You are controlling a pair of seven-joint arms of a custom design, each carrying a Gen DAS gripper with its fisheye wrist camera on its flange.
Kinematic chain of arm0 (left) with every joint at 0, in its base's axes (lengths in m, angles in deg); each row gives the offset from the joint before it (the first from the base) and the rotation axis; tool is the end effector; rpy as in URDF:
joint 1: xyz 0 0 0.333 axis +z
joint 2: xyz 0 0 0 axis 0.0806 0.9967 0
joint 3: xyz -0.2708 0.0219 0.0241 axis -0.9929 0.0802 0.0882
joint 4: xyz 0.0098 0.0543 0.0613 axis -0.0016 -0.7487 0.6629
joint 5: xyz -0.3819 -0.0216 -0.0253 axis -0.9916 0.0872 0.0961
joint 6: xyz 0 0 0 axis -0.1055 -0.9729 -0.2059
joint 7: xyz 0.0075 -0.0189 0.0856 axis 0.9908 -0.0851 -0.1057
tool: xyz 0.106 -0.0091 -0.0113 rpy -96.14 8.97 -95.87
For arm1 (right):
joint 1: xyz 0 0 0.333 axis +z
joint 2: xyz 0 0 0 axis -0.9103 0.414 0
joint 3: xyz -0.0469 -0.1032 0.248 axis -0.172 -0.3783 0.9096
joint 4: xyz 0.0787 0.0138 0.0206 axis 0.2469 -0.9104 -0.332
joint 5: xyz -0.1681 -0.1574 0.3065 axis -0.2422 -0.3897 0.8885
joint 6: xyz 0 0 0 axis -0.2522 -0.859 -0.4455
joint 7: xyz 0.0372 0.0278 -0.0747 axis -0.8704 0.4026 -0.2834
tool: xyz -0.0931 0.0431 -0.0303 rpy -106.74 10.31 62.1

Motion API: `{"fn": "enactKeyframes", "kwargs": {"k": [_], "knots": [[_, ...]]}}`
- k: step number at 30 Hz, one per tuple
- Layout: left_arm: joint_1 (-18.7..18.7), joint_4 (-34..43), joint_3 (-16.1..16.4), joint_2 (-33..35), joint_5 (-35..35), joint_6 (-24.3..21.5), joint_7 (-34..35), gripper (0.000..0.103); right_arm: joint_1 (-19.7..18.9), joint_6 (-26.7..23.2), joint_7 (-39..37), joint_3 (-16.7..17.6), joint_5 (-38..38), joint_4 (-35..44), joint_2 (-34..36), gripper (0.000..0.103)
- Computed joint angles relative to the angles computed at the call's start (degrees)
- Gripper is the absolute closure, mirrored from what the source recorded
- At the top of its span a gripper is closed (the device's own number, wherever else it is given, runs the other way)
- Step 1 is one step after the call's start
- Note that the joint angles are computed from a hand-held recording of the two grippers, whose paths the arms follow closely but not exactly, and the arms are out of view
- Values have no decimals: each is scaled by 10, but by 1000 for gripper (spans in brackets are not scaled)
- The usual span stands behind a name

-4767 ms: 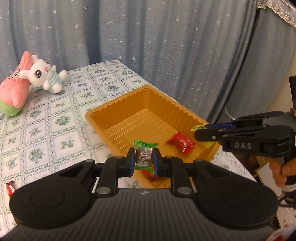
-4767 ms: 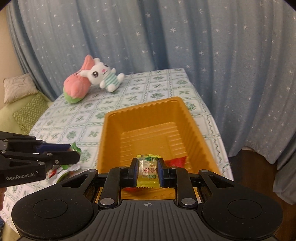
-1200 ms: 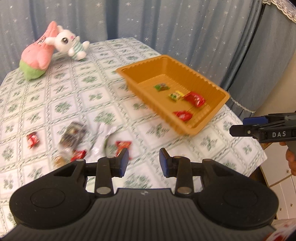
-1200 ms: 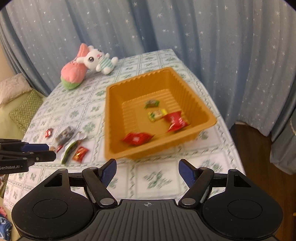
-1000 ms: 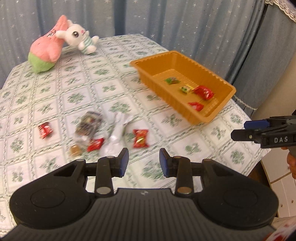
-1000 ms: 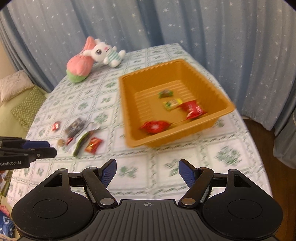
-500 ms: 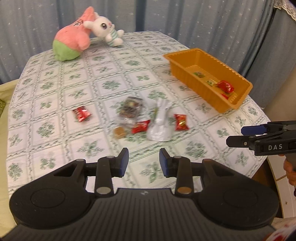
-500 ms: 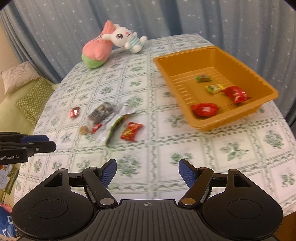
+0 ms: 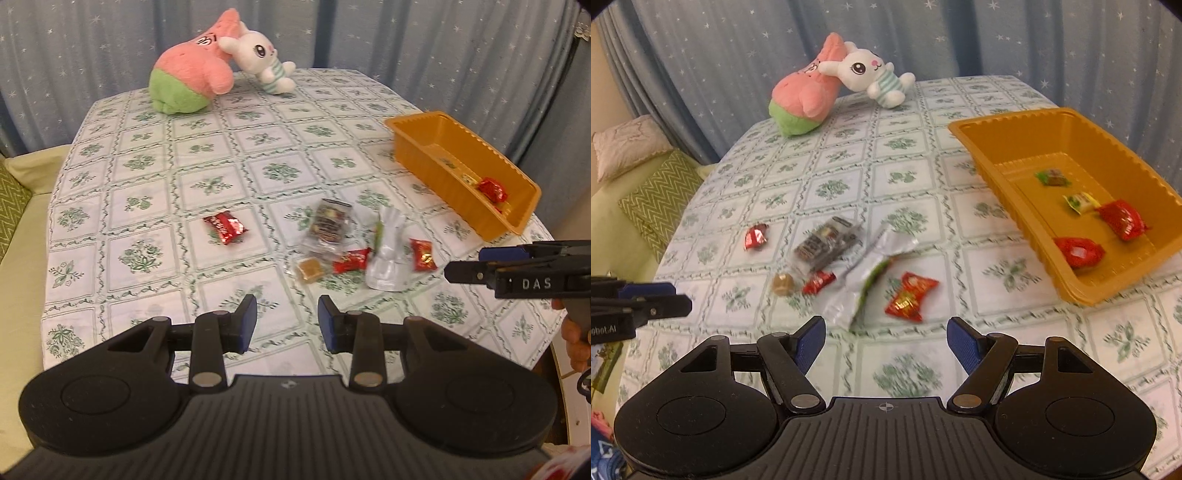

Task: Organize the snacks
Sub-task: 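Move both tools back toward the remaining snacks on the tablecloth, then grasp the white green-trimmed packet with the right tool while the left tool grasps a red packet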

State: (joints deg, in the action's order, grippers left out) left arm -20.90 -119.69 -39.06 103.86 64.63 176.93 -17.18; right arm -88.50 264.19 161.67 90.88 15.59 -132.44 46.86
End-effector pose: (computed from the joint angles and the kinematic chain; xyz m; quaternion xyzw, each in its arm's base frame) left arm 0.5531 -0.2510 0.3016 -0.5842 0.7461 -0.2733 0.1655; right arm 0.5506 0.1629 0.2810 -0.6749 0.6464 -0.0959 0.3427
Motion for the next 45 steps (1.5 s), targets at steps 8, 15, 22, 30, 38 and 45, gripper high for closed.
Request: {"fn": "enactKeyframes", "kwargs": {"k": [8, 15, 22, 30, 38, 45], "knots": [[-4, 16, 25, 14, 9, -3, -15, 70, 65, -36, -17, -42, 38, 93, 66, 49], [-2, 32, 36, 28, 14, -7, -25, 70, 134, -67, -31, -97, 91, 161, 105, 59], [18, 40, 21, 36, 1, -14, -11, 70, 196, -101, -36, -152, 137, 215, 131, 64], [27, 47, 17, 43, -8, -22, -5, 70, 266, -127, -29, -216, 148, 264, 154, 69], [34, 62, 12, 55, -15, -32, -1, 70, 303, -142, -34, -250, 134, 297, 173, 75], [37, 78, 9, 68, -20, -36, 2, 70, 300, -138, -46, -250, 134, 305, 179, 80]]}}
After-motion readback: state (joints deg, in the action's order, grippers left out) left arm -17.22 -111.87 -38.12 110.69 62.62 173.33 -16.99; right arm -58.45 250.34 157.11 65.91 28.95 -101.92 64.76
